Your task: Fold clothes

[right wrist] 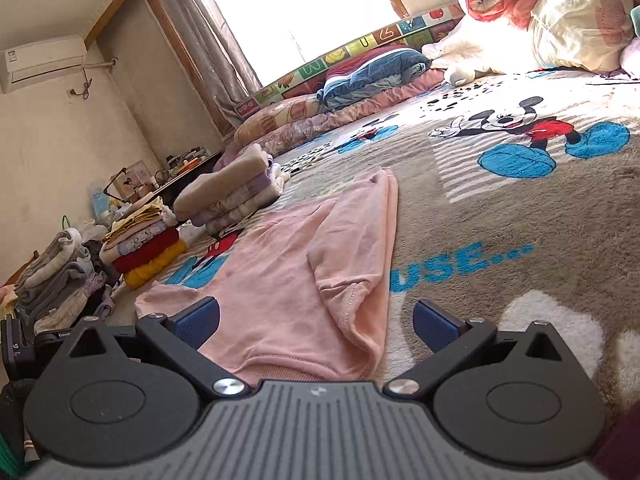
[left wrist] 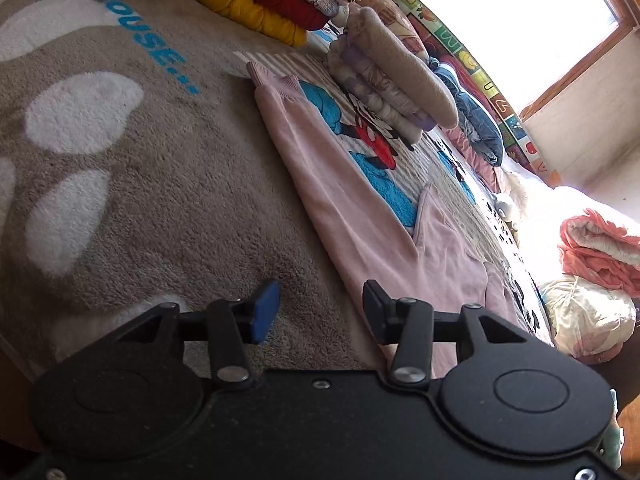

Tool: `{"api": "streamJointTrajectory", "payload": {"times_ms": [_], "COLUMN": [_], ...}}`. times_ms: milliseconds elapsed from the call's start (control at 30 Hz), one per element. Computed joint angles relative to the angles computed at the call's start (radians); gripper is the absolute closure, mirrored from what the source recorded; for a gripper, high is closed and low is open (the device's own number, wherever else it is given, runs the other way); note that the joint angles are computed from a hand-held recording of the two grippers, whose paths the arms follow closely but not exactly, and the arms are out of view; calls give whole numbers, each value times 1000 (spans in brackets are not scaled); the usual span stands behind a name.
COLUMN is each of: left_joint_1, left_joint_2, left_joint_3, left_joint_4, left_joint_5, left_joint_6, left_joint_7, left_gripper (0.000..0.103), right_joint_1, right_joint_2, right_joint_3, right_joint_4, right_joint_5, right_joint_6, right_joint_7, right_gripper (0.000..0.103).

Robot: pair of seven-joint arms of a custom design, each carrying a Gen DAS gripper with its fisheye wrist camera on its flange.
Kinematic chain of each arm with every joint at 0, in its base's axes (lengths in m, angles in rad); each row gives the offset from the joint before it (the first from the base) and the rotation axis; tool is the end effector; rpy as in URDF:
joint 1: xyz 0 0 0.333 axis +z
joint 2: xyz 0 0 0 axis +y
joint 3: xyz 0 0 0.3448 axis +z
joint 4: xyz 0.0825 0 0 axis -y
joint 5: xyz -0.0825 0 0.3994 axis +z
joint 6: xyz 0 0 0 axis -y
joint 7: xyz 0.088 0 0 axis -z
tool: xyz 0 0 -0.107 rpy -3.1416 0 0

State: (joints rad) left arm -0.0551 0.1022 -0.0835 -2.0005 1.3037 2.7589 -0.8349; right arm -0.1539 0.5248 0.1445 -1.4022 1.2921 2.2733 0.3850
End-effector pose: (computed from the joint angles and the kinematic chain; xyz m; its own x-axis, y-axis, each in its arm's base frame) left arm 0.6114 -0.1244 0.4791 0.6004 -0.4869 0.6343 -0.1140 -0.8373 -0.5348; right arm 0.7720 -0.0088 0.4790 0.5777 -0.6632 -0.4759 -0.5977 0.0533 -0.7999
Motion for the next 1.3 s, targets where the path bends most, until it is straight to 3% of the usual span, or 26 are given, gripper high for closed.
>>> {"api": "streamJointTrajectory", "payload": {"times_ms": [67, 167, 333, 433, 500, 600, 733, 867, 1000, 1233, 1300], "left_joint_1": [-2, -7, -15, -20, -22, -24, -29, -35, -41, -46, -45], "left_joint_2": [4, 13, 31, 37, 39, 45, 51, 60, 67, 69, 69], "left_joint_3": [2, 1, 0, 2, 4, 7, 7, 6, 8, 10, 11], "left_joint_4": [4, 15, 39, 46, 47, 53, 62, 73, 82, 87, 87], "left_joint_5": [25, 44, 22, 18, 21, 25, 25, 18, 8, 0, 0], "left_joint_6": [-4, -22, -48, -57, -58, -59, -67, -82, -93, -99, -95], "left_joint_7": [-20, -23, 48, 71, 72, 71, 88, 122, 141, 153, 150], "left_gripper": [57, 56, 51, 50, 49, 48, 44, 42, 41, 39, 39], "right_joint_1": [15, 36, 39, 41, 44, 38, 38, 16, -29, -34, -49], "right_joint_2": [17, 49, 86, 99, 111, 103, 89, 127, 195, 227, 193], "right_joint_3": [1, 3, 17, 23, 20, 28, 28, 28, 48, 42, 51], "right_joint_4": [18, 61, 104, 122, 136, 122, 102, 158, 246, 288, 241], "right_joint_5": [-20, -71, -119, -139, -164, -178, -180, -162, -139, -181, -165], "right_joint_6": [15, 22, 20, 26, 22, 18, 23, -40, -173, -207, -192], "right_joint_7": [-38, -67, -33, -35, -4, -23, -46, 80, 260, 400, 383], "right_gripper": [3, 31, 38, 52, 70, 78, 84, 90, 90, 91, 87]}}
